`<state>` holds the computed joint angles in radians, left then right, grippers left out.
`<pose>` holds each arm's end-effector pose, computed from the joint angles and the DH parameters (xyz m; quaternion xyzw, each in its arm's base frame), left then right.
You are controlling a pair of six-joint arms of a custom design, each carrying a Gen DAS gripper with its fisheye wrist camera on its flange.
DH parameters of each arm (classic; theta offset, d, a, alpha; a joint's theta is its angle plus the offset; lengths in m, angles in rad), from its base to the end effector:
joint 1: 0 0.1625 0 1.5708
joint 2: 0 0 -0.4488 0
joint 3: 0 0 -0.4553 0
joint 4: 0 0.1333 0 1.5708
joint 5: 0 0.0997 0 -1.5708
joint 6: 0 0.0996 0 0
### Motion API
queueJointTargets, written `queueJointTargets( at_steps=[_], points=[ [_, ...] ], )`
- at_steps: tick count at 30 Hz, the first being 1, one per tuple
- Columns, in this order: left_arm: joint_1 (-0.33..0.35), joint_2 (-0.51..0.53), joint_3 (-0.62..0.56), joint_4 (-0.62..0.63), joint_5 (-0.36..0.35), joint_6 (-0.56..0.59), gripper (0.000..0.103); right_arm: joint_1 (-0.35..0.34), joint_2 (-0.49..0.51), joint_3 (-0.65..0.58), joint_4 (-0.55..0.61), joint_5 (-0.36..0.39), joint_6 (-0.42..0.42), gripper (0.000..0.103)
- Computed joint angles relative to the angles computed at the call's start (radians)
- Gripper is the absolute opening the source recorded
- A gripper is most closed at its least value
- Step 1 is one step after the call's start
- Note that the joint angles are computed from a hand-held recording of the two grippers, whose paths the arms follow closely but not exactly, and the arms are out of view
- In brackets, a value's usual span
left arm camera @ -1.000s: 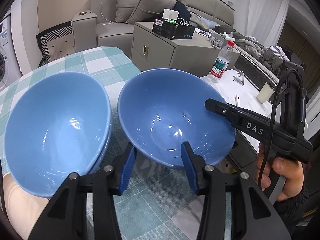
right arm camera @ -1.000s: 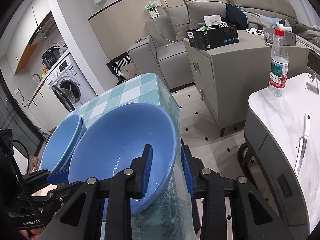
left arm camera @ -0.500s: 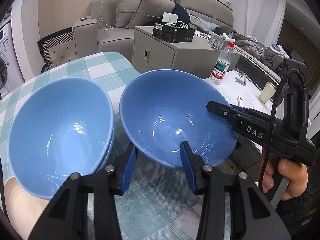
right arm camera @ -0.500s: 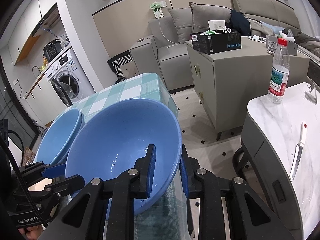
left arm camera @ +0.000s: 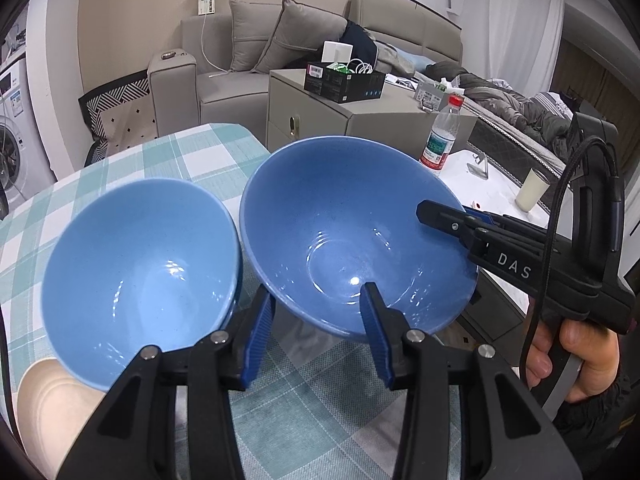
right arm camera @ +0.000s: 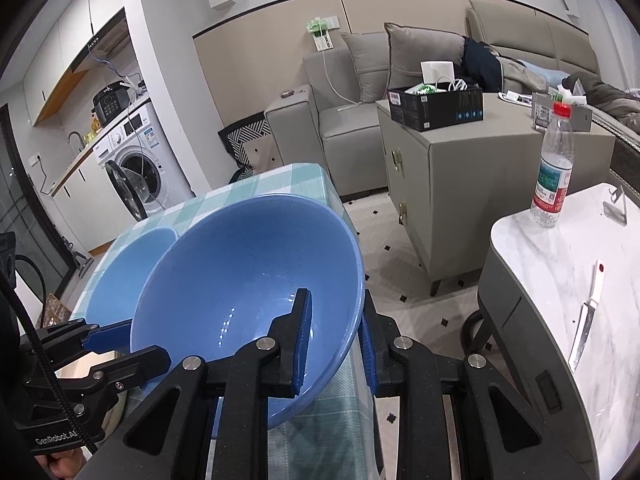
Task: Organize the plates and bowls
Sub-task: 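Lift the held bowl with both grippers over the nested blue bowls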
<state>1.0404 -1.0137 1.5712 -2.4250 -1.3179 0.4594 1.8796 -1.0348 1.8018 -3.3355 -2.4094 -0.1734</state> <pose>-0.2415 -0.7246 0.2395 0.4496 0.8723 -0.1510 0.1194 0.2591 -0.6175 0.2801 0.0024 -0.8254 0.4602 0.3271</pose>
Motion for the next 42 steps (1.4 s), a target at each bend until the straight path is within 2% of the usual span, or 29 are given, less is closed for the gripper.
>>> queueJointTargets(
  at_steps=[15,42],
  points=[
    [0.002,-0.034,0.007,-0.025,-0.011,0.033,0.043,0.041,0.021,-0.018,-0.041,-0.009,-0.043,0.023],
    [0.005,-0.092,0.002,-0.068,-0.044,0.058,0.043,0.146,0.093,-0.113,-0.074,-0.101,-0.162,0.023]
  ],
)
